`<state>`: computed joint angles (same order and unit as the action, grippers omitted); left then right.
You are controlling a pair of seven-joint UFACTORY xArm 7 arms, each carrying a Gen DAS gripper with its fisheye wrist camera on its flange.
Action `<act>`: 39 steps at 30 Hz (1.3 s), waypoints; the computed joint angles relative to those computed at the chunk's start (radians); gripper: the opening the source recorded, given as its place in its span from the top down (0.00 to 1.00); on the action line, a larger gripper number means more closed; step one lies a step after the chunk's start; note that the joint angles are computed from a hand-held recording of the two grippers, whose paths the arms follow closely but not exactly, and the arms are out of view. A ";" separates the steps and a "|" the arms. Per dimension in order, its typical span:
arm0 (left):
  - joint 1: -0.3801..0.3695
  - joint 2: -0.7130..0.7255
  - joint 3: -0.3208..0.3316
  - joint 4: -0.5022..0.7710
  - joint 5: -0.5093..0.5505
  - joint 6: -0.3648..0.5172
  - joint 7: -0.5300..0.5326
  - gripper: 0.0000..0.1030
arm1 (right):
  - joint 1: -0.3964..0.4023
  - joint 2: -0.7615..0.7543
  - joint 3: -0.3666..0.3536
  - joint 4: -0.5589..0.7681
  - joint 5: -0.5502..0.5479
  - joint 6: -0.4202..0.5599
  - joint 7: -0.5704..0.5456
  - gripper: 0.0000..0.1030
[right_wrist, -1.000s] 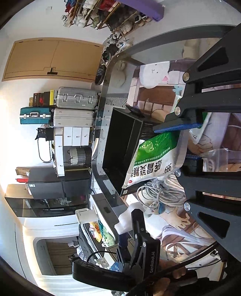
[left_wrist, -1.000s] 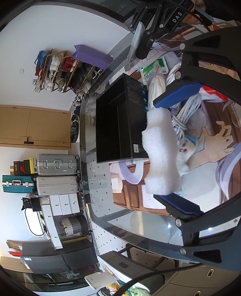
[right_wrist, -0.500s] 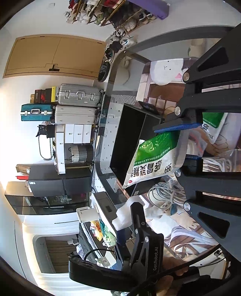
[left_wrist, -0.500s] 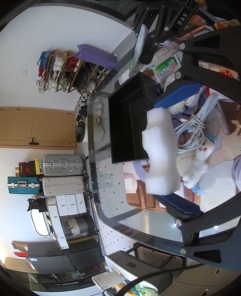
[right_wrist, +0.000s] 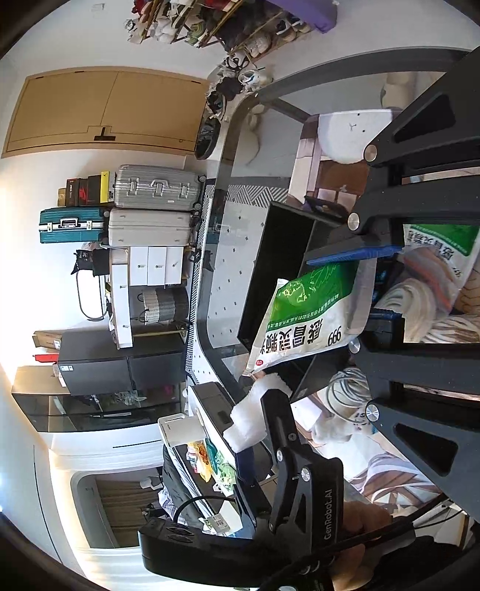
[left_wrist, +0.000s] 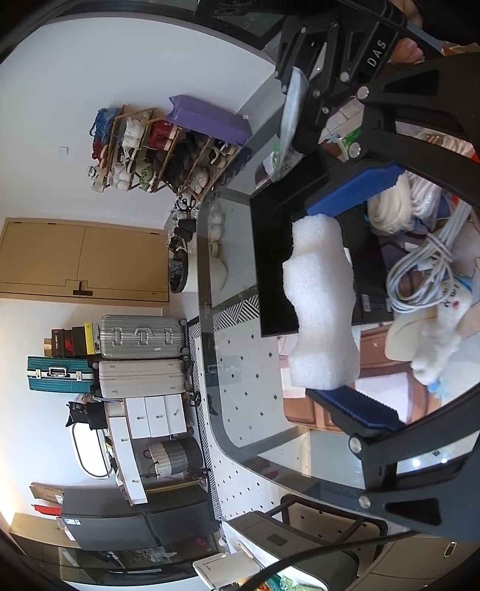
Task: Organize soft objects
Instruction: 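Lower the foam block into the black box with the left gripper while the right gripper drops the packet in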
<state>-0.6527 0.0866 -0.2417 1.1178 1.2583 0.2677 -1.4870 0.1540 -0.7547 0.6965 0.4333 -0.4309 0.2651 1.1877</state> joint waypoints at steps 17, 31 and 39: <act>-0.079 0.154 0.068 0.123 -0.063 0.002 0.116 0.13 | -0.116 0.153 0.002 0.018 -0.007 -0.133 -0.019 0.80; -0.140 0.186 0.091 0.157 -0.115 0.083 0.243 0.13 | -0.149 0.252 -0.008 0.034 -0.012 -0.171 -0.068 0.80; -0.138 0.169 0.084 0.142 -0.191 0.095 0.307 0.13 | -0.100 0.280 -0.073 0.036 0.006 -0.174 -0.109 0.80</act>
